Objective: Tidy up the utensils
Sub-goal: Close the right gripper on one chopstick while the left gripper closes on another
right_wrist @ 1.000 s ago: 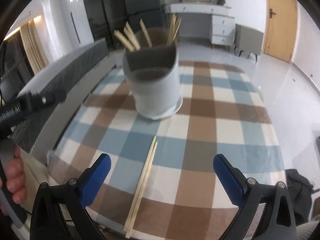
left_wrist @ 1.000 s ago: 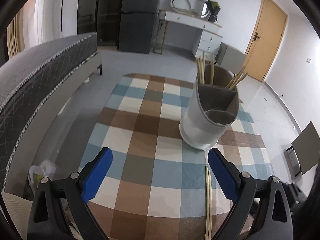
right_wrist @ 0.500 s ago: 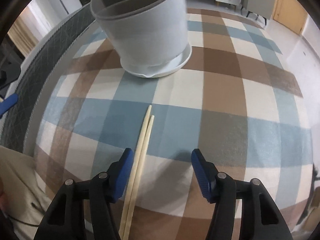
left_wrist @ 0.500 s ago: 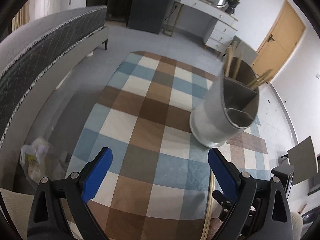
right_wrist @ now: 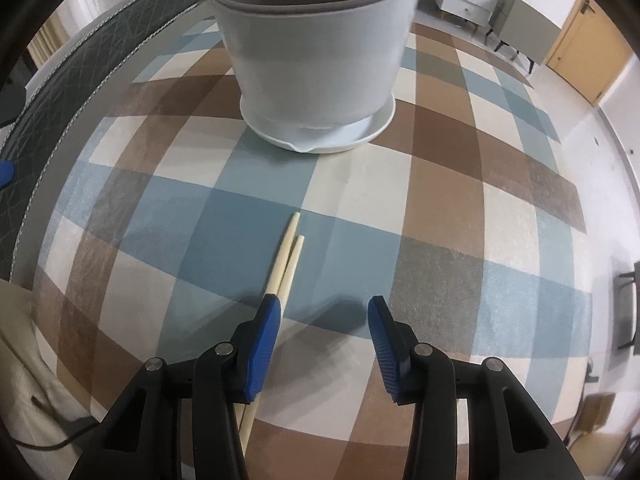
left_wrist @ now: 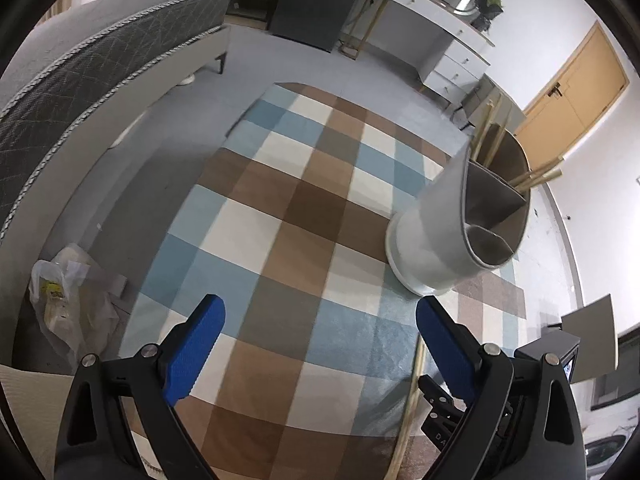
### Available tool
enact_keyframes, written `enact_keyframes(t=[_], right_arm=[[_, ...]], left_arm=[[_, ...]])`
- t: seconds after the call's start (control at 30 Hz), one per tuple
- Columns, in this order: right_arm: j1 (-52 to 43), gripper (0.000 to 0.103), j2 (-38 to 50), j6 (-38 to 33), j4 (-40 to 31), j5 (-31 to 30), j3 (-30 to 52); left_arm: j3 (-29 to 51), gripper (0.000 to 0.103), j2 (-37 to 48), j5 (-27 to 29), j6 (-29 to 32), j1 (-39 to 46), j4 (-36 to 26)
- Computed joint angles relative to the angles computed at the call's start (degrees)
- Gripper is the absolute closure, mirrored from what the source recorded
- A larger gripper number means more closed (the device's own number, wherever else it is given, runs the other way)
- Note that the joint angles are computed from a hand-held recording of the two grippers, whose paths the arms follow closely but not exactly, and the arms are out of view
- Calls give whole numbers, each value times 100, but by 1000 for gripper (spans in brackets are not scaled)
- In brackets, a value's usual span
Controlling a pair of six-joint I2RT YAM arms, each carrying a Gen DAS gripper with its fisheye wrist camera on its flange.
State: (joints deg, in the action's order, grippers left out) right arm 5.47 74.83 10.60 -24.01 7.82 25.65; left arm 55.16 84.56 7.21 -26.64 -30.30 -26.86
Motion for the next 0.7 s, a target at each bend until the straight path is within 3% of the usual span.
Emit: enact_keyframes(t=[0.3, 0.4, 0.53, 0.7], right_arm=[[149, 71, 715, 88, 51, 99, 469], [159, 87, 848, 69, 189, -73, 553], [144, 98, 969, 44, 322, -238, 662], [-515, 100, 651, -166, 529, -821, 480]], left_arm=[[37, 9, 77, 196, -57, 190, -89], [33, 9, 76, 231, -4, 232, -64], [-21, 10, 98, 418, 108, 368, 70], [-102, 10, 212, 400, 109, 465, 164]])
